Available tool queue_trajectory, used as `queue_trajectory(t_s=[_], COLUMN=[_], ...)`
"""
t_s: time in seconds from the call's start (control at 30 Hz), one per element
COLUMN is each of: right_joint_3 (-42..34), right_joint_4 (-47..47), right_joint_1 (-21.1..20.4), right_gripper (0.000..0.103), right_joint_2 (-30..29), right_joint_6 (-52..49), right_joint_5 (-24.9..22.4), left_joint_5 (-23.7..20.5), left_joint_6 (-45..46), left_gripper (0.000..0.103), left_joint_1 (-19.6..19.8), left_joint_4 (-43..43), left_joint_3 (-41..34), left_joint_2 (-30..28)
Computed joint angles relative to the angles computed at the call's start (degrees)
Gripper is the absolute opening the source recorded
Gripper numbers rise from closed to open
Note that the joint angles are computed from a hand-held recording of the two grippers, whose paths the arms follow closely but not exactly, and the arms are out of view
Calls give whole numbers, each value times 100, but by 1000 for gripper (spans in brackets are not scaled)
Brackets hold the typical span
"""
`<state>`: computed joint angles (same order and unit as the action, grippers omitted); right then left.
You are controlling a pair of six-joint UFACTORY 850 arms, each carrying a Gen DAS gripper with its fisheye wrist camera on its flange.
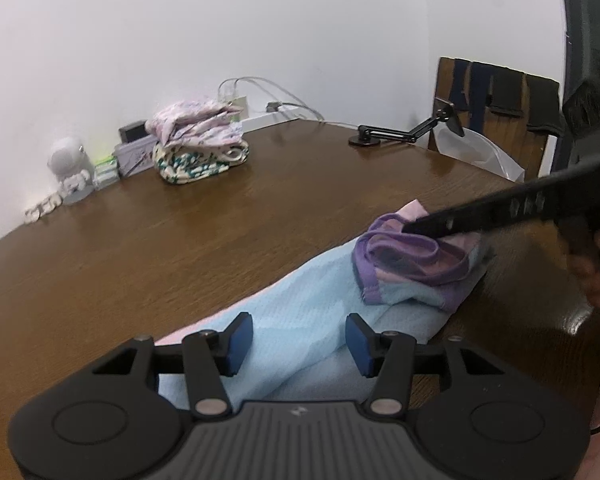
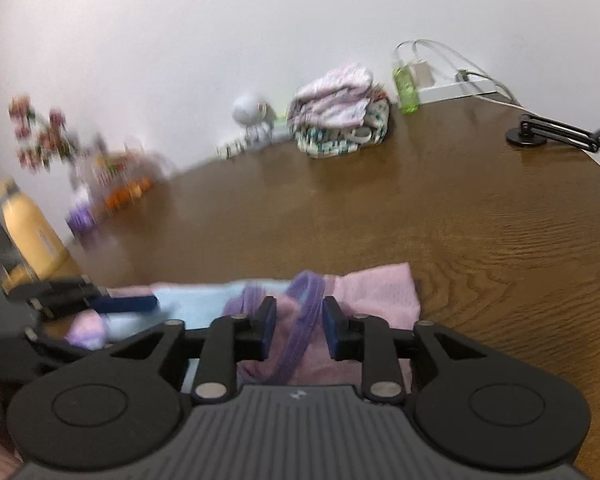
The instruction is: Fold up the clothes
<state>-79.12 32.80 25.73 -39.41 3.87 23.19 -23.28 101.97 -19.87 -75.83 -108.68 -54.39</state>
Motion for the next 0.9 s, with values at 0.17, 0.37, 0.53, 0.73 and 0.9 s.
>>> queue_trajectory(t_s=[0.17,0.37,0.53,0.73,0.9], right_joint_3=[539,638,580,678,759], right_joint_4=[274,-38,-625,-1765,-1759], right_joint_1=[-107,-264,-276,-291,-307], right_gripper=[45,45,40,30,21], right_joint_2=[423,415,291,245,180], right_joint_6=[405,1186,2030,3684,4208], right_joint_5=[210,-231,-357,-58,285], left_joint_5=[-228,-340,-181,-223,-315], left_joint_6=[364,193,-1220,-840,-907], left_gripper=[50,32,22,22,21], left_joint_1=[-99,-365,-494,-423,-403], left_joint_4=[-179,370,1773,1394,1376], left_joint_3=[-212,-753,-1209,-1048,-1106], left_joint_2=[-51,-372,-752,-727,-760])
